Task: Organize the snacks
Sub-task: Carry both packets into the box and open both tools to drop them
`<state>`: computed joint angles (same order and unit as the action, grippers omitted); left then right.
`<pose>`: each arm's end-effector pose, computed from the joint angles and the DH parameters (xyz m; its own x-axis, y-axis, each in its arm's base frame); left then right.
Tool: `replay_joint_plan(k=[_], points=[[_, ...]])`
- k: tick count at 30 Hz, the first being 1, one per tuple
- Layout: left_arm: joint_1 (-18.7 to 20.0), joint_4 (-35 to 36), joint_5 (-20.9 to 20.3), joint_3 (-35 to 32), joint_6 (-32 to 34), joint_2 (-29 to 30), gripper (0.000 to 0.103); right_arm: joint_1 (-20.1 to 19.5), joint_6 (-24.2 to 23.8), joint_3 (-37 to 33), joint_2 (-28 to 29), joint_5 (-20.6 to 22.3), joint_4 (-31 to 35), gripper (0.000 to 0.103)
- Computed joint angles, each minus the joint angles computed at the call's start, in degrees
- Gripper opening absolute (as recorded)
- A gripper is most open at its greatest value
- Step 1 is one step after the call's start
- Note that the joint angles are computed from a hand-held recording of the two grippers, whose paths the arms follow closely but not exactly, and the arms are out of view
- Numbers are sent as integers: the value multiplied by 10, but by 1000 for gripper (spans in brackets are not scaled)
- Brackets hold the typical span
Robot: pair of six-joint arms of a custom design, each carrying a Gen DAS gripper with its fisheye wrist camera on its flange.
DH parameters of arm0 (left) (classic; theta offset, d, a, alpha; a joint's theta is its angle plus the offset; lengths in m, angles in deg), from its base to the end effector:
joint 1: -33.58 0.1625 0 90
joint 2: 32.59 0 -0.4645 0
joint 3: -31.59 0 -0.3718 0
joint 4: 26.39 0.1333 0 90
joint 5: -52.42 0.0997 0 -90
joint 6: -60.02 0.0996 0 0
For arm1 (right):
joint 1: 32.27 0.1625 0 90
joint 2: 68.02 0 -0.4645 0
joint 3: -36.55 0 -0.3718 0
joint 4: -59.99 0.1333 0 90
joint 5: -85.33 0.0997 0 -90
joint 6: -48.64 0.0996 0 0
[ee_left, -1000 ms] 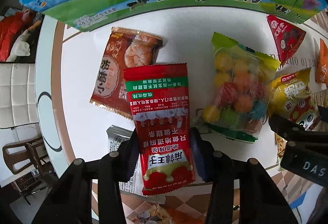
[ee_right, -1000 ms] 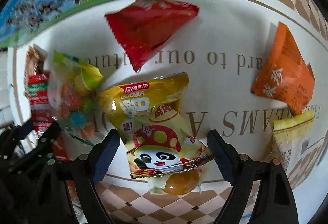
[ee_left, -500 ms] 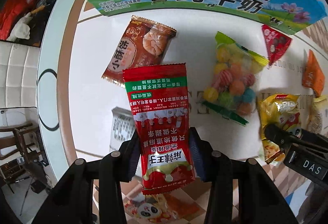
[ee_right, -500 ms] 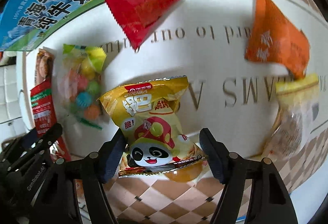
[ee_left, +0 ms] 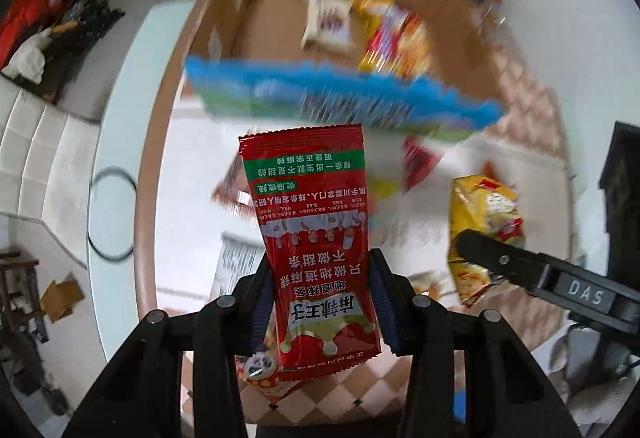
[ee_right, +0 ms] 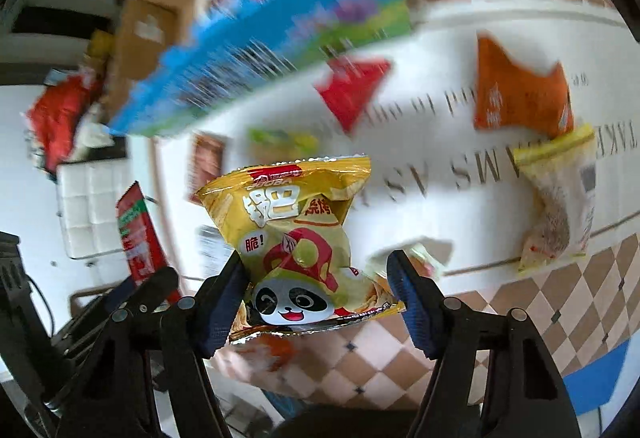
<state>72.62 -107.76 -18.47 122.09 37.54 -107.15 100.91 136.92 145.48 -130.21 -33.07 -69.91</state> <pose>-0.3093 -0.4644 0.3811 -0.7223 0.5383 -0.4341 0.4656 0.8427 0.2704 0.4459 -0.3496 0.2037 -0.6972 0.7044 0.1332 0.5820 0.6647 -0.4685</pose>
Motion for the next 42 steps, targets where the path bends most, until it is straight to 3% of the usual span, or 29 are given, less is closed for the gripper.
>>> replay_joint_plan(k=[3,6,10,17,21,32,34,36,37,38,42], points=[[6,-12,-13,-68,22,46,41,4,-24,-33,-18,-27,15,73],[11,-25,-1,-127,46,96,41,2,-47,-71,-31,-54,45,73],[28,-21,5,-201,72,161,41,-27,-84,-113,-33,-85,69,73],[66,72,-22,-361,76,303,41,-93,-121,-129,-24,-100,70,73],[85,123,-29,-406,71,360,41,-128,-131,-117,-15,-91,60,73],[109,198,-47,-405,61,403,44,-175,-142,-80,-8,-78,44,74],[113,205,-55,-409,55,406,51,-185,-142,-87,-6,-62,75,76],[113,199,-52,-405,53,401,66,-186,-156,-97,1,-57,94,84],[112,192,-45,-398,54,396,71,-185,-159,-102,4,-59,105,95],[110,189,-39,-395,55,393,76,-183,-164,-106,7,-59,109,97],[105,176,-32,-386,56,379,77,-179,-164,-114,12,-57,122,97]])
